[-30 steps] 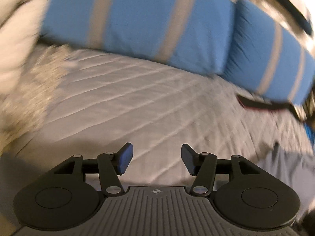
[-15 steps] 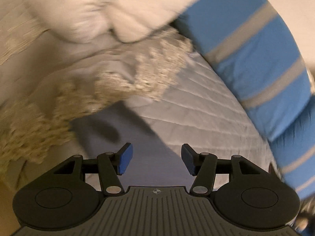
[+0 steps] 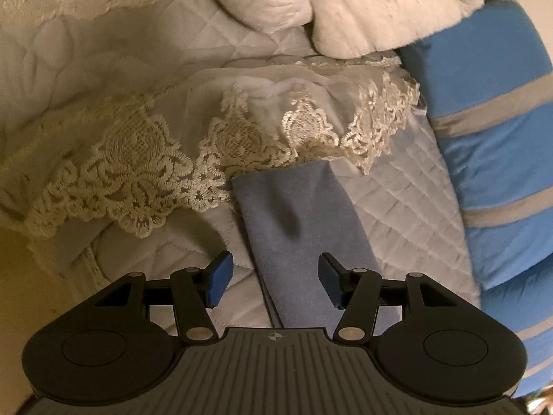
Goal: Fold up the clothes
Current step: 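Grasp the fleece edge with the left gripper, lift and fold it over lengthwise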
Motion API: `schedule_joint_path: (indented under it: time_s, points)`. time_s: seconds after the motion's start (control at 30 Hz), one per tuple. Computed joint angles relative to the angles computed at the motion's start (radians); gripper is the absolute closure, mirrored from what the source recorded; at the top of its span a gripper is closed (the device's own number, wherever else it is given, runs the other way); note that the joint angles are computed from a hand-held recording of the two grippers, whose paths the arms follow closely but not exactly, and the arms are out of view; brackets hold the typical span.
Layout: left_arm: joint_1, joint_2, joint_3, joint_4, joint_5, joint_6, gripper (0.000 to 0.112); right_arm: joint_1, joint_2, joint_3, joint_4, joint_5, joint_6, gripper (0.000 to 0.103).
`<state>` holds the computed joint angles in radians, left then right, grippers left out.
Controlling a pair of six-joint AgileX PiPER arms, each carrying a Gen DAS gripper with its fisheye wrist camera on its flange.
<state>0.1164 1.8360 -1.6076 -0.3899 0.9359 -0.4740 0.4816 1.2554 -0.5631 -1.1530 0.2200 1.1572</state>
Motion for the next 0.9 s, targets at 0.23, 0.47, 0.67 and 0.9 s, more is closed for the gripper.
schedule_joint_path:
  time_s: [0.23, 0.47, 0.67, 0.9]
  points:
    - [0.023, -0.074, 0.259, -0.263, -0.299, 0.284, 0.06, -0.006, -0.006, -0.002, 0.058, -0.001, -0.062, 0.001]
    - [-0.027, -0.097, 0.276, -0.139, -0.354, 0.202, 0.106, -0.008, -0.015, -0.003, 0.113, 0.007, -0.124, 0.0]
    - [-0.104, -0.193, 0.219, -0.134, -0.376, 0.295, 0.107, -0.005, -0.017, -0.002, 0.123, 0.012, -0.134, 0.0]
    - [-0.322, -0.368, 0.226, -0.228, -0.483, 0.622, 0.107, -0.001, -0.016, -0.009, 0.149, 0.022, -0.16, 0.0]
